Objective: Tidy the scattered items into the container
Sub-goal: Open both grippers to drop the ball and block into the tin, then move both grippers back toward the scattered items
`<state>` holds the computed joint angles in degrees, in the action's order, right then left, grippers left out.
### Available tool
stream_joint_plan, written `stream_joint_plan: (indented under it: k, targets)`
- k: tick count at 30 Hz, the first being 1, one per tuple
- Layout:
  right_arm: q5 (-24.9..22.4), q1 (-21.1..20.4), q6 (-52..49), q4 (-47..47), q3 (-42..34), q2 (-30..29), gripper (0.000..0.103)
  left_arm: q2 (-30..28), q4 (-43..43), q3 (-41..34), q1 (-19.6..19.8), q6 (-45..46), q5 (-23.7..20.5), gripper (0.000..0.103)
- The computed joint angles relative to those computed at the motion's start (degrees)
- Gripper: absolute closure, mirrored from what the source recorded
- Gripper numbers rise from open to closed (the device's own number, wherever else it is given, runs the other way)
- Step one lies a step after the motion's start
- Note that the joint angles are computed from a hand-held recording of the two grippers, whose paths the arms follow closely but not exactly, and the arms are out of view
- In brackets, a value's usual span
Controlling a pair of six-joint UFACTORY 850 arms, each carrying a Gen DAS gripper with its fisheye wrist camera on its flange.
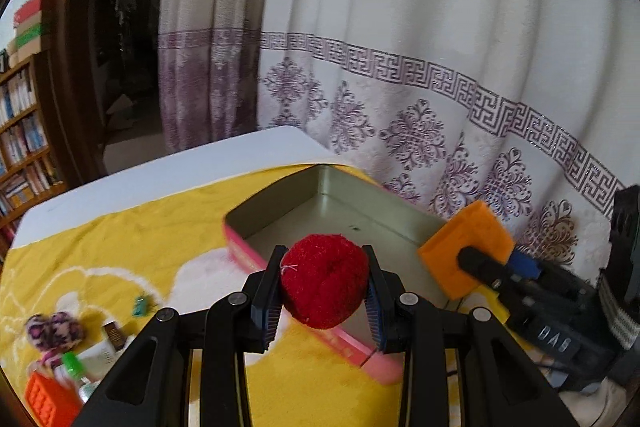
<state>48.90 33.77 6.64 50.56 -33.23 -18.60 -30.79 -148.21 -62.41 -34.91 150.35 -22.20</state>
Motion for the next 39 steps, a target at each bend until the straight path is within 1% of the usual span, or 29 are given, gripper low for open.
stream_joint_plan:
  k: [3,4,5,6,7,8,9,11,14,16,18,22,25,29,35,39]
  targets:
    - [0.2,-0.5,-0.3,-0.3,-0.4,-0.6,0.045,-1.7,5.7,-2.3,-0.4,-6.0,-0.2,0.066]
    - [0.4,-0.6,-0.4,-0.3,-0.5,-0.8,0.045,-2.2,6.3,-2.8,-0.6,-6.7,0.0,0.059]
    - [0.9,-0.6,-0.3,-0.1,-0.6,-1.1,0.044,-2.6,6.4,-3.3,-0.8,-6.9,0.0,0.047]
    - [1.5,-0.6,0.0,0.1,-0.6,-1.4,0.042,-3.0,5.2,-3.5,-1.0,-6.1,-0.2,0.039]
    - [1.9,-0.7,0.1,0.4,-0.6,-1.7,0.040,-3.2,3.5,-3.4,-1.1,-4.7,-0.7,0.019]
    - [2.1,-0.8,0.2,0.6,-0.5,-1.7,0.031,-3.2,1.7,-3.0,-1.1,-3.2,-1.6,0.012]
    - [3.0,-0.7,0.8,1.0,-0.3,-1.8,0.027,-3.2,-0.6,-2.5,-1.1,-1.0,-2.7,0.011]
    - [3.7,-0.7,1.2,1.7,-0.1,-1.9,0.027,-3.2,-1.2,-2.3,-1.1,-0.4,-2.7,0.011]
    - [3.9,-0.9,3.2,1.6,0.1,-2.3,0.027,-3.3,0.8,-2.3,-0.4,-3.1,-2.9,0.011]
    - [3.9,-1.0,3.4,2.0,0.0,-2.7,0.027,-3.4,0.6,-2.1,0.0,-3.6,-2.8,0.011]
    - [4.2,-0.5,2.2,3.8,-0.4,-3.1,0.027,-3.4,-0.1,-1.8,0.5,-3.9,-2.7,0.011]
    - [6.4,0.8,-0.5,7.4,-0.8,-3.6,0.027,-3.6,-0.2,-1.9,1.2,-5.4,-1.8,0.012]
    - [6.6,1.2,-1.3,8.1,-1.0,-3.9,0.027,-3.4,0.7,-1.8,1.6,-7.1,-1.5,0.011]
    - [6.6,1.3,-1.8,8.8,-1.2,-4.2,0.026,-2.7,-0.5,-1.2,1.6,-5.7,-1.5,0.011]
    - [6.7,1.1,-2.0,10.0,-1.2,-4.4,0.026,-2.4,-0.1,-1.1,1.3,-5.8,0.3,0.011]
    - [7.1,1.3,-2.2,10.8,-1.0,-4.2,0.026,-0.9,-3.1,0.6,1.3,-1.7,0.4,0.011]
